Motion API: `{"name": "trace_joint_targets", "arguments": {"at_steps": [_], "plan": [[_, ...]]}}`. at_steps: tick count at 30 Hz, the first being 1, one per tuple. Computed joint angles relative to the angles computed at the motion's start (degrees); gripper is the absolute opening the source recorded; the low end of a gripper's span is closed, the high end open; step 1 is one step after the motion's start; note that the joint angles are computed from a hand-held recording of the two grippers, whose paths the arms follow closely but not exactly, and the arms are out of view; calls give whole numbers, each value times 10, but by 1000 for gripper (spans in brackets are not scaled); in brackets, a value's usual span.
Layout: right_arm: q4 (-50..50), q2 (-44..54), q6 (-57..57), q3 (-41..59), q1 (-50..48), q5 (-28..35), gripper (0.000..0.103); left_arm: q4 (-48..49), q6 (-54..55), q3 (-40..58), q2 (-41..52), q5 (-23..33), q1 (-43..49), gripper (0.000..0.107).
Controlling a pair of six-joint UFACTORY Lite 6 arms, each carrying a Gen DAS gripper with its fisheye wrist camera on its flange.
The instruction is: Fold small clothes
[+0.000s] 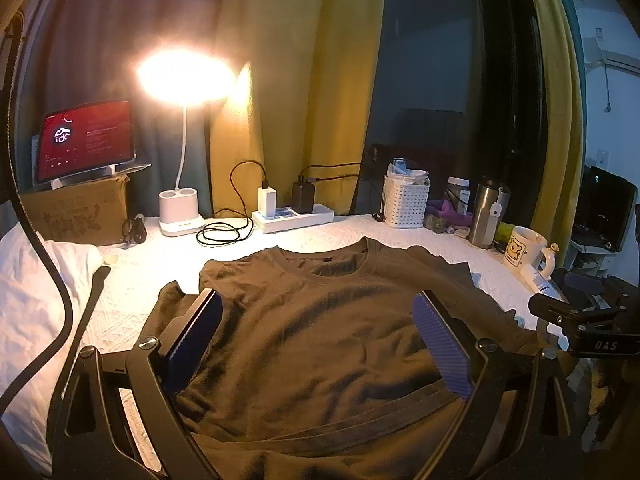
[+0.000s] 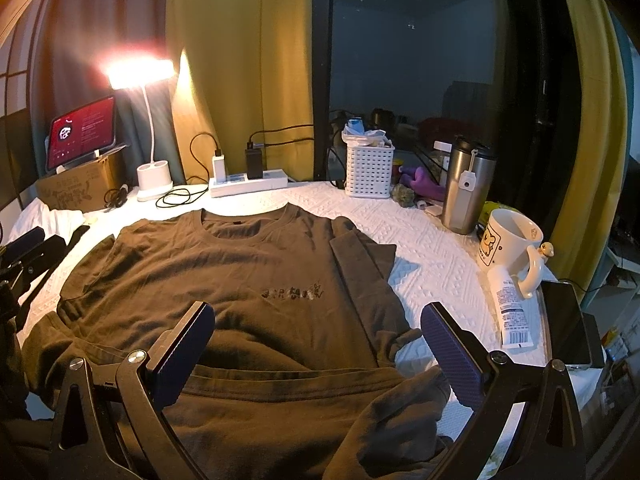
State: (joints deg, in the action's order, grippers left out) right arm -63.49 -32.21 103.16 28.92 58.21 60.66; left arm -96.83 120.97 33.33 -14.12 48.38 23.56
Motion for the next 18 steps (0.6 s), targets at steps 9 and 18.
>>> {"name": "trace_joint_targets", "arguments": {"at_steps": [9, 18], "plan": [[0, -2, -2, -2, -2, -2, 103, 7, -9, 3, 0, -3, -4, 95], [-1, 1, -2, 0, -4, -4, 103, 4, -9, 2, -1, -5, -6, 95]]}}
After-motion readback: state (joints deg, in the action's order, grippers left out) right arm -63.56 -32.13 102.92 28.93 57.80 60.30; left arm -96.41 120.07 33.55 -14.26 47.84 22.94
